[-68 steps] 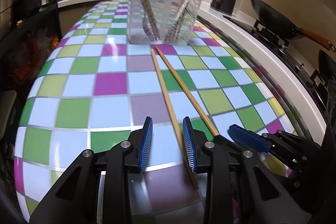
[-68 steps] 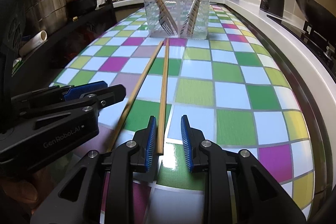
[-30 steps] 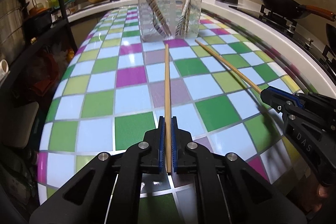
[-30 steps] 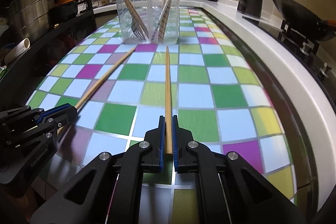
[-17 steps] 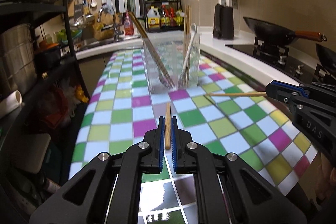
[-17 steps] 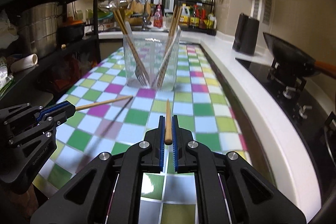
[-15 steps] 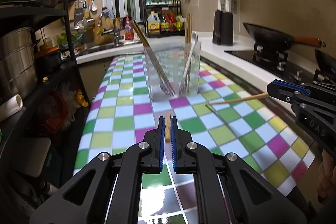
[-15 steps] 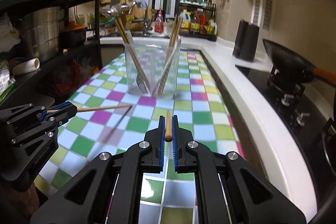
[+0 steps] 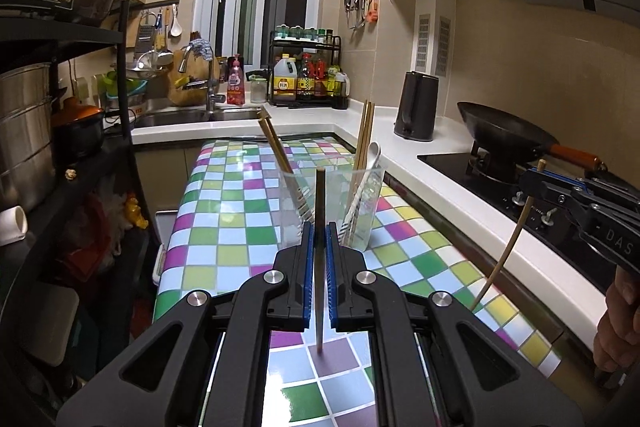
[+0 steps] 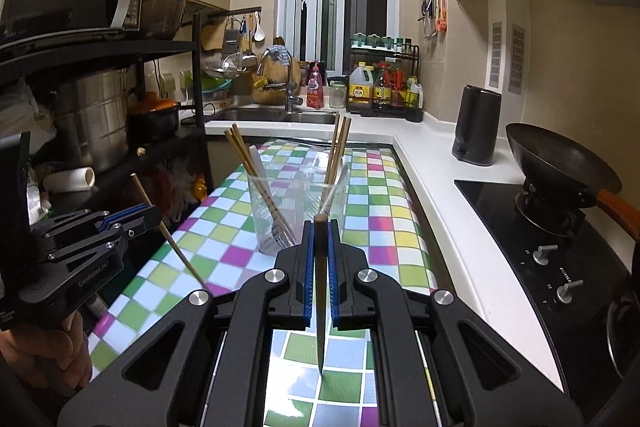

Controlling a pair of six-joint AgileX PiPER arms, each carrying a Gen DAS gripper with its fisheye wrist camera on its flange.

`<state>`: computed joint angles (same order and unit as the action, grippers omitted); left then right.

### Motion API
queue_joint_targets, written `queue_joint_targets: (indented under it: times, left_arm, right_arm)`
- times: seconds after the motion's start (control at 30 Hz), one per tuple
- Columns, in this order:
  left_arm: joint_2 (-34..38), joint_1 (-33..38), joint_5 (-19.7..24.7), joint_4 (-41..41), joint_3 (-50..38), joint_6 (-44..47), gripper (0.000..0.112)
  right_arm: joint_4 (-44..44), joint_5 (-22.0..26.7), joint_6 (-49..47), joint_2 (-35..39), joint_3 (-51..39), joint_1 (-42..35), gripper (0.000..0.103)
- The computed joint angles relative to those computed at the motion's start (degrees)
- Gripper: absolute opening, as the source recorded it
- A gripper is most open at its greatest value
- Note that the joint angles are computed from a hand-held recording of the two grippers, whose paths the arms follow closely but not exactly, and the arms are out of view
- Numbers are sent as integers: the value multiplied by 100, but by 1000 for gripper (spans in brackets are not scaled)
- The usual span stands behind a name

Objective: Organize utensils
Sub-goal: 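Lift and carry the chopstick to the container with the left gripper while the right carries its chopstick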

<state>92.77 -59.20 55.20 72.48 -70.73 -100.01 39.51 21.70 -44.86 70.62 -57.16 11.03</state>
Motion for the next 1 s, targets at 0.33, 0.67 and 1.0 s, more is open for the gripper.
queue_joint_targets:
  times: [0.33,0.67,1.0]
  left_arm:
    - [-37,855,-542,-1264,-1066,1750,6]
    - [797,1618,-562,-2247,-3473,3983,6]
    - [2366,2176,-177,-3161,-6480,5577,6]
  right_arm:
    - [-354,912,661,964,-1890,-110,6]
    - [-1102,1428,1480,2356,-4707,277,6]
    - [-1533,2197,2259,4247,-7624,386,6]
